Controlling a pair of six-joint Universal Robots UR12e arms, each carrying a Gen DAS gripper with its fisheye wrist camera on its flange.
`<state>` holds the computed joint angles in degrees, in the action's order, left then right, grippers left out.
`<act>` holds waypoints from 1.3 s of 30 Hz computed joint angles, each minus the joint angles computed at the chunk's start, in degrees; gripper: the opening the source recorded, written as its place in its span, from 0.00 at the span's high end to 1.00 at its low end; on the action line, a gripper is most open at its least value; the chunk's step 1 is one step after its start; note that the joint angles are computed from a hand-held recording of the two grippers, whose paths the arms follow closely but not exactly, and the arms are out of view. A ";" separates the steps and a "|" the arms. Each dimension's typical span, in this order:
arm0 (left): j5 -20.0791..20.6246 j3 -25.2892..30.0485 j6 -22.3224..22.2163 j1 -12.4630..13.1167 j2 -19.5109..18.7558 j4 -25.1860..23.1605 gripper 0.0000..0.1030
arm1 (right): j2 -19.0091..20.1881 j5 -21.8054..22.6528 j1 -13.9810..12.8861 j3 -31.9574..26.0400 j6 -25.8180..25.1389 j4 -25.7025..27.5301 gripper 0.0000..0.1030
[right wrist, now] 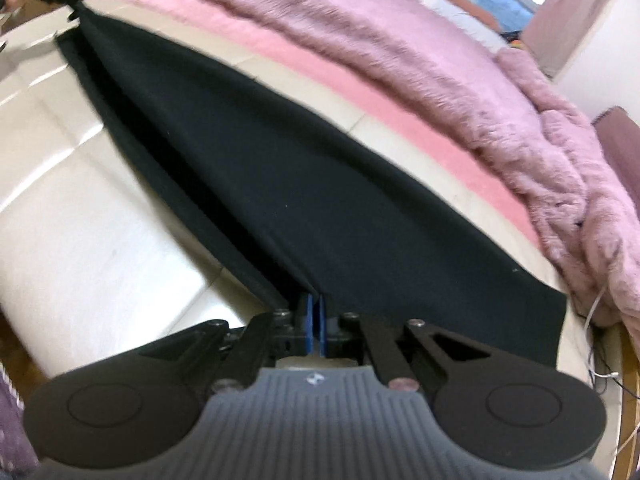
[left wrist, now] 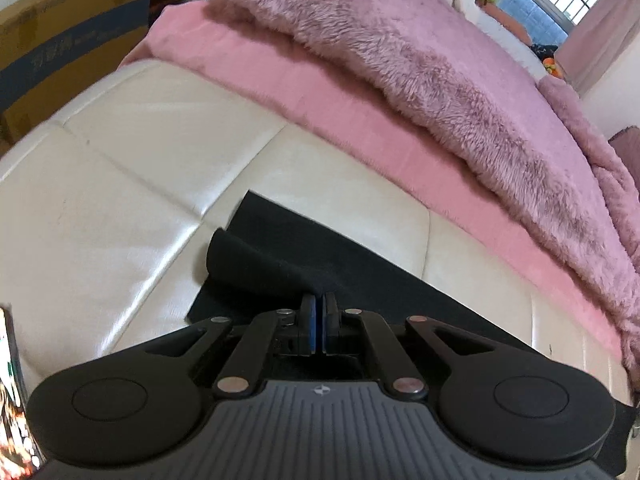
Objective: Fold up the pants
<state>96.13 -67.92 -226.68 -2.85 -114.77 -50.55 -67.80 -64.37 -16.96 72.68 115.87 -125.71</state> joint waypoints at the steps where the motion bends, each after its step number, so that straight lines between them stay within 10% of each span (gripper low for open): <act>1: -0.57 -0.73 -0.79 0.11 0.50 0.67 0.98 | -0.04 -0.03 -0.01 0.11 -0.80 0.45 1.00; 5: -1.87 -3.65 -2.74 0.47 2.71 6.88 0.98 | 0.08 3.54 -0.56 0.06 8.36 -3.09 1.00; 7: -1.06 -2.84 0.70 0.28 2.65 2.66 0.98 | 0.33 5.97 -1.32 -0.95 10.76 -1.84 1.00; 13: -3.02 -3.38 2.75 0.36 2.61 -3.90 0.98 | -0.33 2.63 -1.14 -0.27 -6.46 6.42 1.00; 25: -5.02 -1.43 4.82 0.76 2.12 -12.24 0.90 | 2.52 -3.03 0.64 -5.22 -13.07 14.04 1.00; 31: -8.36 -9.03 -7.10 2.45 5.37 1.10 0.64 | 2.13 -3.94 0.95 -4.25 -11.36 12.48 1.00; 36: -6.11 -12.11 -13.88 2.61 6.14 6.61 0.64 | 1.89 -4.16 0.86 -4.04 -10.34 12.75 0.98; 39: -3.75 -12.00 -13.07 1.93 5.96 6.69 0.95 | 1.73 -4.32 0.92 -3.78 -9.52 12.35 1.00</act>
<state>92.38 -79.92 -239.75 -0.91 -108.81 -43.87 -66.07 -68.70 -16.04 68.90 106.35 -113.36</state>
